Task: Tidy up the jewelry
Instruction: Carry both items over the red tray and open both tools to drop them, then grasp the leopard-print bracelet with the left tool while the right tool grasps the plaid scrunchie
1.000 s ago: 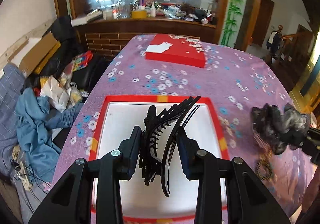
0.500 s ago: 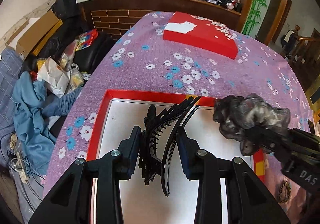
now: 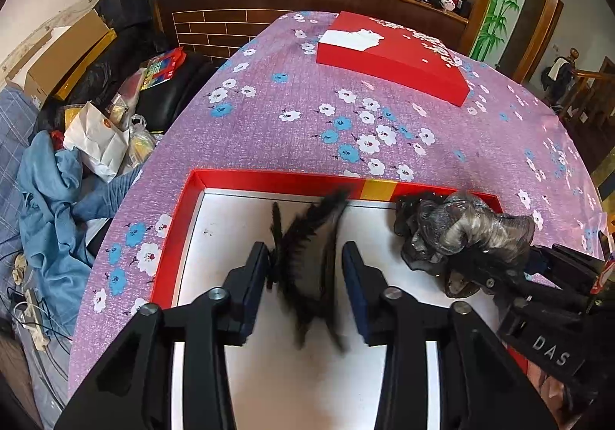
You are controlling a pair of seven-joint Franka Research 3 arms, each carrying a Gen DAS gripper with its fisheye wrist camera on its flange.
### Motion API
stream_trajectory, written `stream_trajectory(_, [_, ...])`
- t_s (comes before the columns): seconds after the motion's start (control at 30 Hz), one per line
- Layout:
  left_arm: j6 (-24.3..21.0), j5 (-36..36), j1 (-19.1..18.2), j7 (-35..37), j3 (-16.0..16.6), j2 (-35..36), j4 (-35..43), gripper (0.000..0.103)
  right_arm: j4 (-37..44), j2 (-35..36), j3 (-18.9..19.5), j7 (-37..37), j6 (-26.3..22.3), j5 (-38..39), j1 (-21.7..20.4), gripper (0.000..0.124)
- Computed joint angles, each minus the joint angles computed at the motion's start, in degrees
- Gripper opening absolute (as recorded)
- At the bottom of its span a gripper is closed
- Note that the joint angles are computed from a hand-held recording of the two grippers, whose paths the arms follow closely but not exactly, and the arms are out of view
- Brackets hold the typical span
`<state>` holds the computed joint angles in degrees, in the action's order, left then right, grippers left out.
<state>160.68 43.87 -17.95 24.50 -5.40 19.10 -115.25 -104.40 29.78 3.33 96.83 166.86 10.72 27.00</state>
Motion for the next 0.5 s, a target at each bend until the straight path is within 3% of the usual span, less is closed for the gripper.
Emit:
stream_trajectory(0.07, [0.4, 0.9, -0.3, -1.2, 0.5, -0.6, -0.4, 0.046, -0.8, -0.6, 0.3, -0.6, 1.0, 0.2, -0.3, 0.062])
stream_trajectory(0.5, [0.4, 10.5, -1.1, -11.4, -0.9, -7.4, -4.5, 0.052, -14.0, -12.0, 6.2, -9.3, 9.3, 7.2, -5.2, 0.065])
